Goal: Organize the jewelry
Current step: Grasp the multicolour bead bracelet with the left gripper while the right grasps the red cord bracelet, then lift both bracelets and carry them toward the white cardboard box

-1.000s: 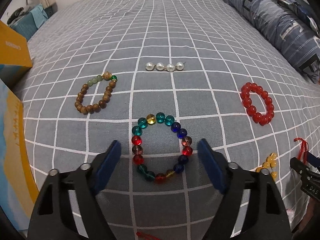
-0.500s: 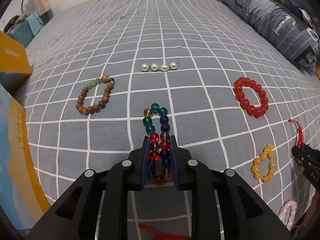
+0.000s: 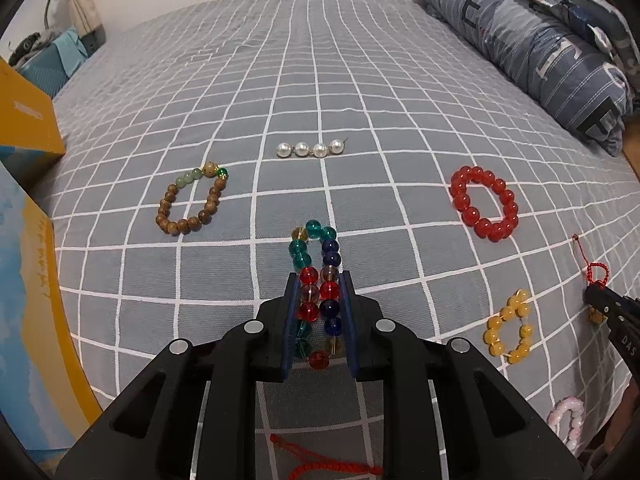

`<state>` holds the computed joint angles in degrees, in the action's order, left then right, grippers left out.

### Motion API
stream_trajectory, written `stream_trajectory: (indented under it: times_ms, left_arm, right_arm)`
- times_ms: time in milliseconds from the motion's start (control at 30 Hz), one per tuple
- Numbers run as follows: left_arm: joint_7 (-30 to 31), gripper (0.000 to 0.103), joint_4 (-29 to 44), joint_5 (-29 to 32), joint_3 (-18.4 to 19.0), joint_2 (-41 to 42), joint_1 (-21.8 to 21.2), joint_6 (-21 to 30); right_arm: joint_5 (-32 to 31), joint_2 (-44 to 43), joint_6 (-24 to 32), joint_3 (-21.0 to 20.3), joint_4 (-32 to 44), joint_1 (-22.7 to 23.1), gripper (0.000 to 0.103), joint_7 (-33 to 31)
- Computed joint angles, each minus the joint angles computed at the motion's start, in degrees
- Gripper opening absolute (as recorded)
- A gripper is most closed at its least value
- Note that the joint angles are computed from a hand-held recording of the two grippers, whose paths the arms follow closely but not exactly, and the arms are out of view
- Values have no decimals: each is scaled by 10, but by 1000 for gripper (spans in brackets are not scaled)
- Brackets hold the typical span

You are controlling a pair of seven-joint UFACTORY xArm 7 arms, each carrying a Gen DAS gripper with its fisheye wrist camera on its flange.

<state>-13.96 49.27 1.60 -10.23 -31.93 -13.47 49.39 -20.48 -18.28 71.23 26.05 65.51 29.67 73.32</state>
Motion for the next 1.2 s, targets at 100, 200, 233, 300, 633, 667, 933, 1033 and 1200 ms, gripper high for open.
stream_trajectory:
  times_ms: [100,200,233,300,633,667,933,1033,1200]
  left_arm:
    - [0,19,-2,0,0,-5,-1,-4]
    - [-5,19,-6,4,-2,-10,1,-13]
    - [-7,19,-6,6,-4,-12,2,-15]
    - [-9,19,-10,8,-6,-18,2,-23]
    - [-24,19,-49,9,-14,-79,1,-83]
    - [-25,19,-54,9,-14,-86,1,-90]
    - [-45,19,-69,12,-22,-117,7,-122]
    - [-53,19,-74,17,-25,-128,12,-131]
    - [-58,19,-78,20,-24,-146,16,-131]
  right_arm:
    - [-5,-4,-2,2,0,-1,8,4]
    - [-12,-9,-5,5,-1,-2,8,6]
    - [-15,-10,-6,6,-1,-3,8,7]
    - [-24,-11,-7,11,1,-5,8,10]
    - [-78,-12,-8,34,13,-12,8,31]
    - [-84,-12,-7,36,15,-13,8,33]
    - [-140,-9,0,55,26,-16,8,52]
    - [-158,-4,7,63,33,-15,8,57]
    - [-188,8,27,73,50,-9,8,70]
